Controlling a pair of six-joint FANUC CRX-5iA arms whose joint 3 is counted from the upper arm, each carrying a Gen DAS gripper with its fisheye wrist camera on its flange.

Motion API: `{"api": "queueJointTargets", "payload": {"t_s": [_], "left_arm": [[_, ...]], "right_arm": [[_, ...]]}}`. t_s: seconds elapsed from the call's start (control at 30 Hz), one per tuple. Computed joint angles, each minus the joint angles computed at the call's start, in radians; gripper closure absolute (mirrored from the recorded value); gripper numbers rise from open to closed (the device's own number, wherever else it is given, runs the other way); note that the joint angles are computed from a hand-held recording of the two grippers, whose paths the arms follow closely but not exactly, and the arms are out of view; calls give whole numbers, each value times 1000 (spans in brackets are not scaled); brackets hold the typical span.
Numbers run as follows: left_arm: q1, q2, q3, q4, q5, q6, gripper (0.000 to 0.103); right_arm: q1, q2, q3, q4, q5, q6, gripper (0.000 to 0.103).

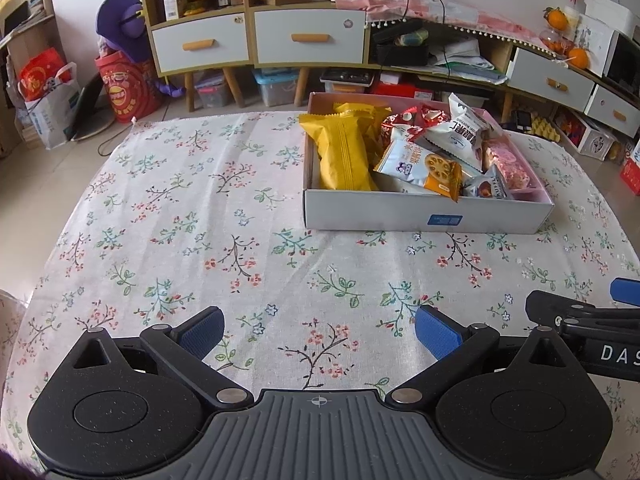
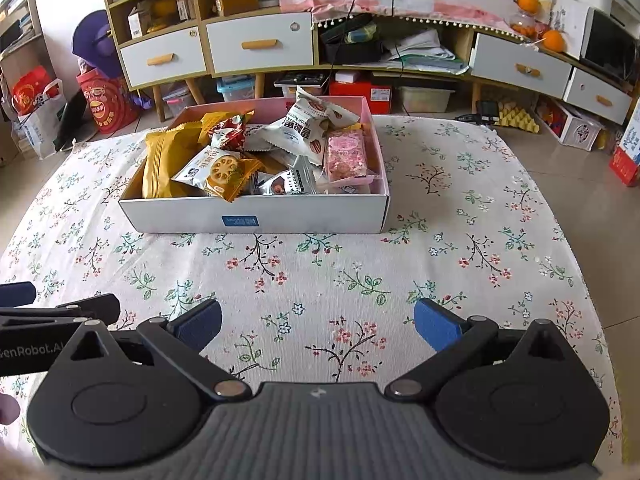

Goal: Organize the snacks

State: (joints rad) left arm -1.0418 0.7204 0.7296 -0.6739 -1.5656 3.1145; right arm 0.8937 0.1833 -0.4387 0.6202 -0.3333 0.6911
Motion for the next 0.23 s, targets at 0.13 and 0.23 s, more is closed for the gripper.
{"api": "queueJointTargets", "payload": {"t_s": [0.13, 0.23], "left_arm": [[2, 7, 9, 5, -13, -7, 1], [1, 7, 8, 4, -9, -11, 1]], "right_arm": [[-1, -3, -4, 4, 4, -7, 0], [-1, -1, -3, 5, 4, -7, 0]]}}
